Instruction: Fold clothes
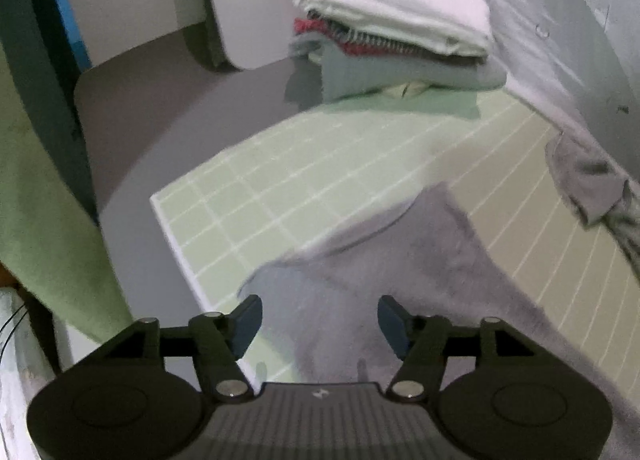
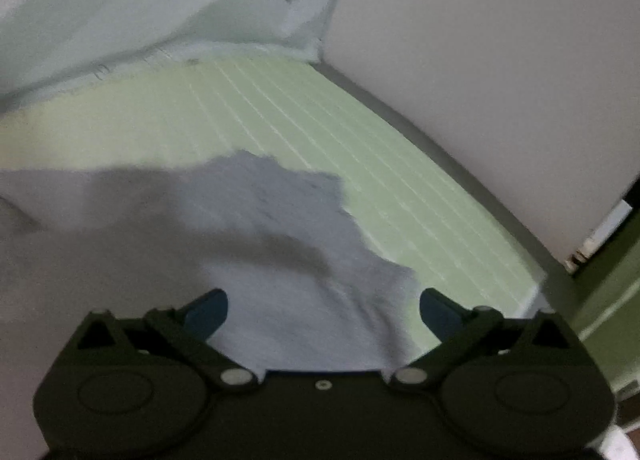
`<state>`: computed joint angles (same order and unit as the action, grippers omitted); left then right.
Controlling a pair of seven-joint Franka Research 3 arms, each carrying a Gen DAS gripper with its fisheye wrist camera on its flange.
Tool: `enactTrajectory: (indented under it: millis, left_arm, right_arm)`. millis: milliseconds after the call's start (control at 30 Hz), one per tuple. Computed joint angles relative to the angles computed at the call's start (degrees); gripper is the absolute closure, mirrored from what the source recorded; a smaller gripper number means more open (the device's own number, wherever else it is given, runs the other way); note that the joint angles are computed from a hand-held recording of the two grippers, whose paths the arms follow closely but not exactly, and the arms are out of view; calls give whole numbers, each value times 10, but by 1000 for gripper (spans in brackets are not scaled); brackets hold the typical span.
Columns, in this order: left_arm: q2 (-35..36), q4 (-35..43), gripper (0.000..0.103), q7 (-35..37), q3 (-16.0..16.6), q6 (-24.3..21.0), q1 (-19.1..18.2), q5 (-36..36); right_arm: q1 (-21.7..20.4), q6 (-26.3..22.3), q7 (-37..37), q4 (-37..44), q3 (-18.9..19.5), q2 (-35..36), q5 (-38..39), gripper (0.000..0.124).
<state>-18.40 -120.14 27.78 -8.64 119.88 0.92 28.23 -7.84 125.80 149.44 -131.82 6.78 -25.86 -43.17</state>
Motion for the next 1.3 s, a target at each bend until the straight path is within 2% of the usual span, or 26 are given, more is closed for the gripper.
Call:
enactTrajectory:
  millis: [67, 133, 200, 400, 600, 733, 933, 1033, 1133, 1233, 1300]
  left_arm:
    - [13, 12, 22, 15, 6, 25, -1, -2]
    - [27, 23, 20, 35, 12, 52, -1, -6]
    - [48, 37, 13, 61, 16, 78, -1, -13]
    - [148, 121, 10, 161, 23, 118, -7, -63]
    - [264, 242, 10, 277, 17, 129, -13, -140]
    - [343, 332, 11, 361, 6, 139, -16, -183]
    - [495, 524, 23, 471, -4, 99, -41, -186]
    - [547, 593, 24, 480, 6, 78, -59, -175]
    - [602, 673, 32, 489, 12, 50, -75, -169]
    - [621, 699, 48, 485, 15, 27, -78, -176]
    - [618, 692, 60, 478, 25, 32, -83, -165]
  right_arm:
    - [6, 25, 16, 15, 4, 21, 3, 21]
    - [13, 49, 37, 34, 10, 49, -2, 21]
    - [22, 77, 64, 53, 14, 80, -17, 21]
    - [76, 116, 89, 138, -3, 186, -7, 21]
    - [130, 112, 89, 227, -29, 277, 7, 21]
    - [163, 86, 93, 285, -52, 330, 22, 21]
    - [203, 59, 59, 349, -86, 380, 56, 21]
    - [213, 58, 35, 365, -99, 391, 69, 21]
    - [217, 68, 29, 365, -109, 390, 78, 21]
    - [220, 80, 27, 357, -112, 383, 78, 21]
    - [223, 86, 14, 357, -111, 383, 72, 21]
